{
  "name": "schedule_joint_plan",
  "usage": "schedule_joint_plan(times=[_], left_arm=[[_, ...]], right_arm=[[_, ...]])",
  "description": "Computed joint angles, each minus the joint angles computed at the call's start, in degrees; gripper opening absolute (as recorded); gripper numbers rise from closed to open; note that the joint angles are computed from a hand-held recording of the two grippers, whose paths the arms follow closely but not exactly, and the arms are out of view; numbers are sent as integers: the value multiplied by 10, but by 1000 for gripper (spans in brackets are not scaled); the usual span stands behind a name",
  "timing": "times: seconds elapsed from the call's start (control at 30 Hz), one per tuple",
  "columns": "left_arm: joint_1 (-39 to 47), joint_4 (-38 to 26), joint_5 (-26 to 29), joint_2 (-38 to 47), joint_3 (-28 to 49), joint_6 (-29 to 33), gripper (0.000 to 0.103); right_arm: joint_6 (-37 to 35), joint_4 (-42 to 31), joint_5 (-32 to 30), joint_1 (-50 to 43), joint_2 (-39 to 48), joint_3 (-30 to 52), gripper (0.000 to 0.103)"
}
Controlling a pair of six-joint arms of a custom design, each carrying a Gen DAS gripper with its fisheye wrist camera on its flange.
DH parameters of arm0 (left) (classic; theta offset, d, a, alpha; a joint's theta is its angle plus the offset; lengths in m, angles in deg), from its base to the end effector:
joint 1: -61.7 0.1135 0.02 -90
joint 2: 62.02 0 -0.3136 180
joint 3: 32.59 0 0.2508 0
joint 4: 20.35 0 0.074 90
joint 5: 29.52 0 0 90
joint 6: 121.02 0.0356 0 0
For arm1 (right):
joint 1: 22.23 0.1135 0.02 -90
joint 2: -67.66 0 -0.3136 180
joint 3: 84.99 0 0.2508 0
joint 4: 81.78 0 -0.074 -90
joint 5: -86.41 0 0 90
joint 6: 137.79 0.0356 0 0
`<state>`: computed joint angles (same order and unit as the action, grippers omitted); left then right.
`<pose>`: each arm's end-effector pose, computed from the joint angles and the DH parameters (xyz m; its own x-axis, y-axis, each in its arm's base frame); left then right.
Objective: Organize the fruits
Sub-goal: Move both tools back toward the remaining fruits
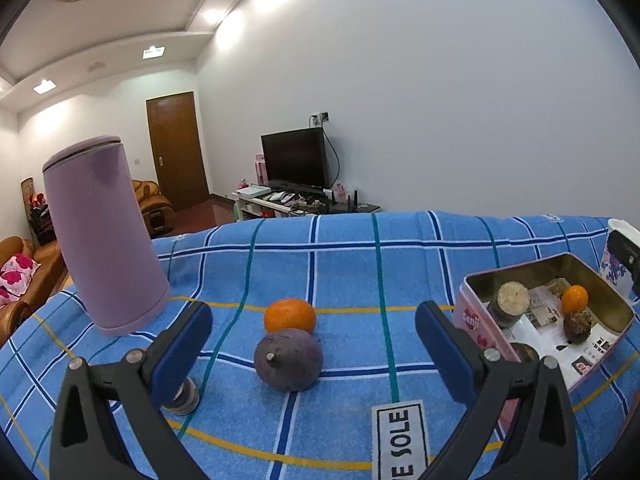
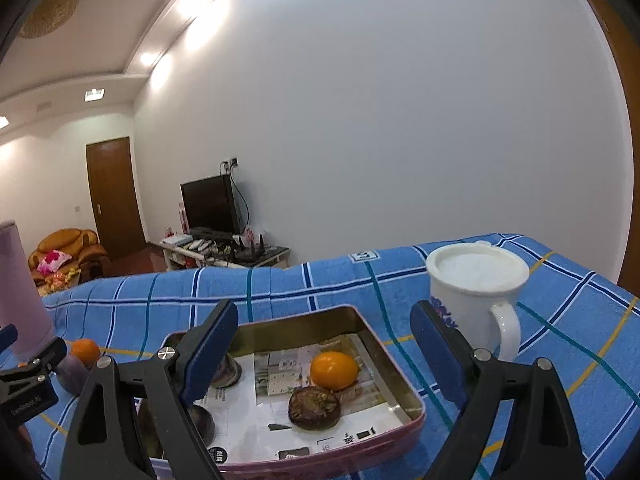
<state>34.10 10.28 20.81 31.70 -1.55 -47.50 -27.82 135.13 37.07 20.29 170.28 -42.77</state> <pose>0.2245 -0.0917 0.1498 -0.4161 -0.0289 -0.9089 -0.2512 0.9642 0.0844 0.2405 0.1891 0.1612 -0.3008 0.0757 -0.9507 0.0324 0.9971 0.0691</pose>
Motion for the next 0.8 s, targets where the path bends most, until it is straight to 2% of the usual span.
schedule_joint_plan(times=[0.5,0.8], left_arm=[[46,-6,74,-38,-32,9,103],[92,-2,116,-58,-54,32,103]], right_arm=[[31,-119,21,54,25,76,89],[79,-199,-7,80,56,141,89]])
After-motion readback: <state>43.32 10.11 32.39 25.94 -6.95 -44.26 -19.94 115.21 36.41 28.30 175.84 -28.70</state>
